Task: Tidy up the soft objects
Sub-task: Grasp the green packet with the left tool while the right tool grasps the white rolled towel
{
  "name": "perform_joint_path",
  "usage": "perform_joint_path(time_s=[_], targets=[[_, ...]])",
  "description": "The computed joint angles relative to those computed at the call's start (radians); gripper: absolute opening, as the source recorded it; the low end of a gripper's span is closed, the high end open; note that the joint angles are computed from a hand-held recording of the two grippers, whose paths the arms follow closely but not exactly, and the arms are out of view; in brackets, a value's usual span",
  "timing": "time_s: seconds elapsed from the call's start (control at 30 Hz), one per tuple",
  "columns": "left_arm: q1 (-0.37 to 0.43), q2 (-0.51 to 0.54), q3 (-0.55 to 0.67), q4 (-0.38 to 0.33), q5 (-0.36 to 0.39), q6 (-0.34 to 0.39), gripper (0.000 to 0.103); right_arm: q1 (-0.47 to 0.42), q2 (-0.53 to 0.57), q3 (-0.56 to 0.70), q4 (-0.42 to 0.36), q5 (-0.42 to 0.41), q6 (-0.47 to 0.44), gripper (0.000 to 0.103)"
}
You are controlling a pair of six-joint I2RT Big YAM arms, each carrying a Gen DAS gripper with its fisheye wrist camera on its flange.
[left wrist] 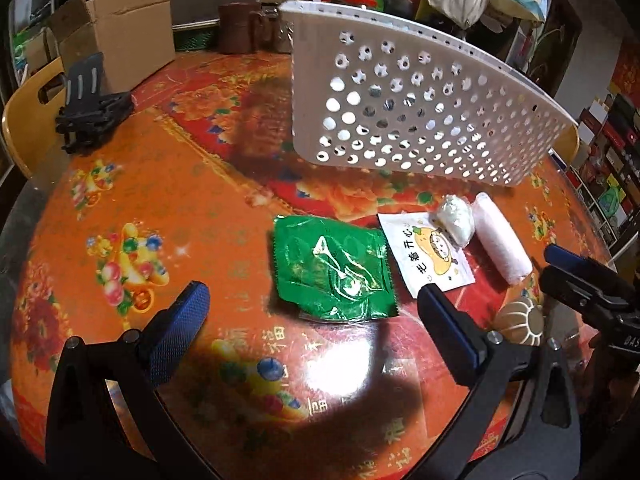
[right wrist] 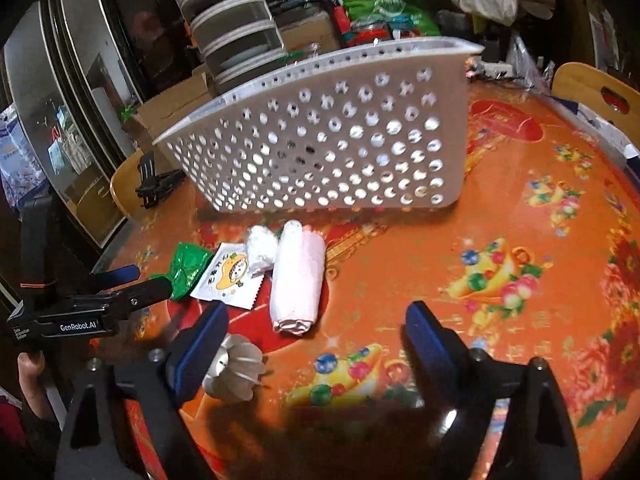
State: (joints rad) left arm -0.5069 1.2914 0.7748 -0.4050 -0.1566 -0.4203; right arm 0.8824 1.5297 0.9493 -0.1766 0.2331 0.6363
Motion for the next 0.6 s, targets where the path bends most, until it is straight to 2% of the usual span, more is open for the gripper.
perform_joint_path(time_s=[0.1, 0.17, 0.23, 0.4, 0.6], targets=[[-0.002, 0.026, 0.010, 0.005, -0.021, 0.007, 0.102, 0.000, 0.013, 0.015, -0.006, 0.001, -0.004, 0.081], [0.003, 0.037, 0.009, 0.009, -0.009, 0.007, 0.100, 0.001, 0.031, 0.040, -0.030, 0.008, -0.023, 0.077], [0.004, 0.038, 0.007, 0.018, -0.004, 0.017, 0.099, 0.000, 0.050, 0.067, -0.057, 0.006, -0.045, 0.070], [-0.015, 0.065, 0.032, -0.003, -0.032, 0.050, 0.095, -0.006, 0.090, 0.114, -0.088, -0.012, -0.069, 0.060], [-0.032, 0.068, 0.042, -0.016, -0.052, 0.067, 0.089, -0.009, 0.107, 0.135, -0.096, -0.032, -0.071, 0.059]])
